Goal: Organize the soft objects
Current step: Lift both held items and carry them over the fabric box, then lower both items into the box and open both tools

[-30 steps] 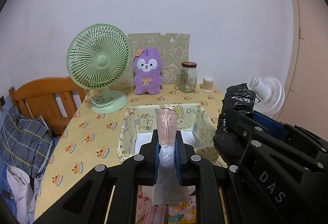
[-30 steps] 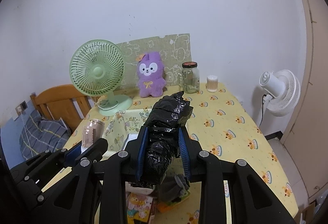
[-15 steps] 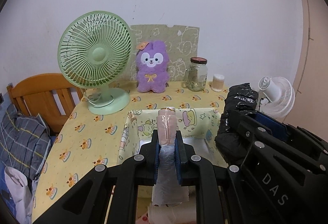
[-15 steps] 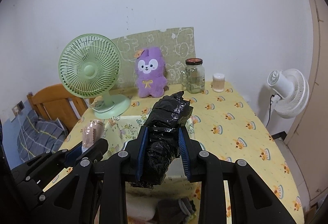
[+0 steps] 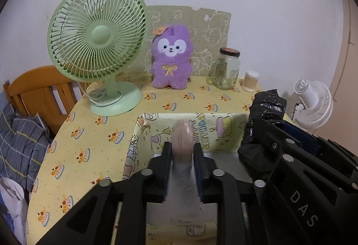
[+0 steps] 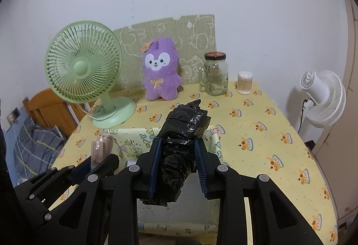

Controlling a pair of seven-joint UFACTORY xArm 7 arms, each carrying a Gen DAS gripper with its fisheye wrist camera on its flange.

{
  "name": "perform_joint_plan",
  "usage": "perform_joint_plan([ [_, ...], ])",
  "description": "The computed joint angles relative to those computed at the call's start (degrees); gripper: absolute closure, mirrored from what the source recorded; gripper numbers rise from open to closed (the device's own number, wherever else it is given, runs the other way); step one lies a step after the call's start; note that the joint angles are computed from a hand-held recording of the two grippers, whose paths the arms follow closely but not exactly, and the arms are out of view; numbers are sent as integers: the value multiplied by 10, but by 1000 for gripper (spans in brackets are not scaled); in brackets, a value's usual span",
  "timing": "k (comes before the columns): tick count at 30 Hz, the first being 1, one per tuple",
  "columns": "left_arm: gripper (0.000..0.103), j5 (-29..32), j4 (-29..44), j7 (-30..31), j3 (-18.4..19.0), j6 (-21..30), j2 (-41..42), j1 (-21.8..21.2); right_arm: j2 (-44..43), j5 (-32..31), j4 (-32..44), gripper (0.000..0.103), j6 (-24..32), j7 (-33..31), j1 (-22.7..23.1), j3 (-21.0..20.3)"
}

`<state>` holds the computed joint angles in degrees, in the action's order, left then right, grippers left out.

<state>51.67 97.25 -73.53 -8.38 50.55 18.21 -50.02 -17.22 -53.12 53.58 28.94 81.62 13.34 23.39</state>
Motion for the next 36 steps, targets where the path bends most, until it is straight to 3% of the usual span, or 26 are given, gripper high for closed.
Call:
perform_joint_plan([
  [8, 46, -39, 13, 21, 5, 1, 21, 7, 41, 5, 15, 70, -7, -16, 14, -18],
  [12, 40, -48, 13, 29, 8, -5, 23, 8, 53, 1, 20, 68, -11, -19, 23, -28],
  [16, 33, -54, 15, 39, 9, -11, 25, 6, 60, 5, 23, 52, -12, -25, 32, -38],
  [18, 31, -58, 13, 42, 10, -18, 24, 7, 60, 0, 24, 27, -11, -22, 33, -39],
  [21, 22, -63, 5, 44, 9, -33, 18, 10, 57, -15, 26, 17, 3, -9, 34, -36],
  [28, 12, -62, 6, 42, 9, -21, 11, 3, 43, -10, 21, 9, 10, -9, 37, -35],
  [36, 7, -41, -17, 24, -3, -18, -18, 4, 13, -8, 11, 3, 8, -11, 29, -19],
])
